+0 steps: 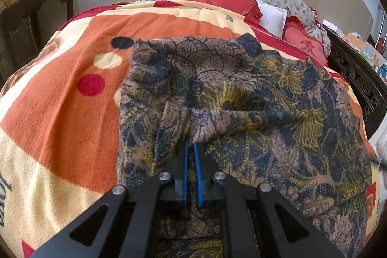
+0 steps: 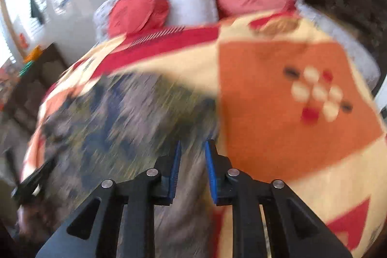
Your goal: Fold small clothes
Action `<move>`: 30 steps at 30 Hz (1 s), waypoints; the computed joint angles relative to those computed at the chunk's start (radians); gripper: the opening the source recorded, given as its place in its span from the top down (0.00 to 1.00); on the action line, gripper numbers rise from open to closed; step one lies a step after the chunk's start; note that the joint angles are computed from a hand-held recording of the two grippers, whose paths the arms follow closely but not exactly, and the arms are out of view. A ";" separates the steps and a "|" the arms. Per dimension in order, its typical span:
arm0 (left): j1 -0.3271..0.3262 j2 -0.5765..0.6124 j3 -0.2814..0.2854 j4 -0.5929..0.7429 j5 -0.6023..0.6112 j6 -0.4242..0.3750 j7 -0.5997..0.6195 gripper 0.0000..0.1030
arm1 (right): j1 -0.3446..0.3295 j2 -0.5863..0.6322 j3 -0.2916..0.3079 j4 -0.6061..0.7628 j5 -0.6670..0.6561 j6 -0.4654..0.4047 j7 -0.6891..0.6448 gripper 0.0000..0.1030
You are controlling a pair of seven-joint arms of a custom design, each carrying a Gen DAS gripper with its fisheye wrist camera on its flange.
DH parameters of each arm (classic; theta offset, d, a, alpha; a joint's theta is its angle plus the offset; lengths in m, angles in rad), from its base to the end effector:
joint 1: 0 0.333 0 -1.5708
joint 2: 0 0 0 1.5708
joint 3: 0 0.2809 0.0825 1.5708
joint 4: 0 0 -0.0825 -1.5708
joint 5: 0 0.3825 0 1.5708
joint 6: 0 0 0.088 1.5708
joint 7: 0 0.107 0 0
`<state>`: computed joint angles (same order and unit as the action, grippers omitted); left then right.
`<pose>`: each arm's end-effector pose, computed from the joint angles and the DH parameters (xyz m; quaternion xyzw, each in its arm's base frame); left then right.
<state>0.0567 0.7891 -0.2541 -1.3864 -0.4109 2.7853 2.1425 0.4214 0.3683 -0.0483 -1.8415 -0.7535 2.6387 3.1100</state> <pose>0.7466 -0.0823 0.2920 -0.5569 0.7511 -0.3296 0.1304 0.6025 0.2569 0.3372 -0.4567 0.8311 -0.2125 0.2356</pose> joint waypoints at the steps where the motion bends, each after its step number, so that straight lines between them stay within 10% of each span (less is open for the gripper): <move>1: -0.004 -0.001 0.004 -0.002 0.004 0.004 -0.002 0.92 | -0.008 0.014 0.029 -0.006 0.045 -0.013 -0.058 0.70; 11: -0.029 -0.010 0.027 -0.021 0.045 0.033 -0.032 0.92 | 0.057 0.087 -0.023 0.166 -0.042 -0.193 -0.020 0.58; 16: -0.038 -0.008 0.036 -0.019 0.064 0.038 -0.048 0.92 | -0.008 0.268 -0.020 0.371 0.096 -0.191 -0.225 0.59; 23: -0.030 -0.007 0.024 -0.018 0.062 0.033 -0.050 0.92 | 0.062 0.186 -0.083 0.283 -0.009 -0.169 -0.065 0.59; 30: -0.040 -0.007 0.037 -0.018 0.074 0.040 -0.057 0.92 | 0.081 0.171 0.008 0.239 0.035 -0.109 -0.115 0.59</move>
<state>0.0170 0.7819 -0.2171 -1.4046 -0.3370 2.8257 2.0858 0.5022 0.5389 -0.0403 -1.6027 -0.7180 2.5296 2.9950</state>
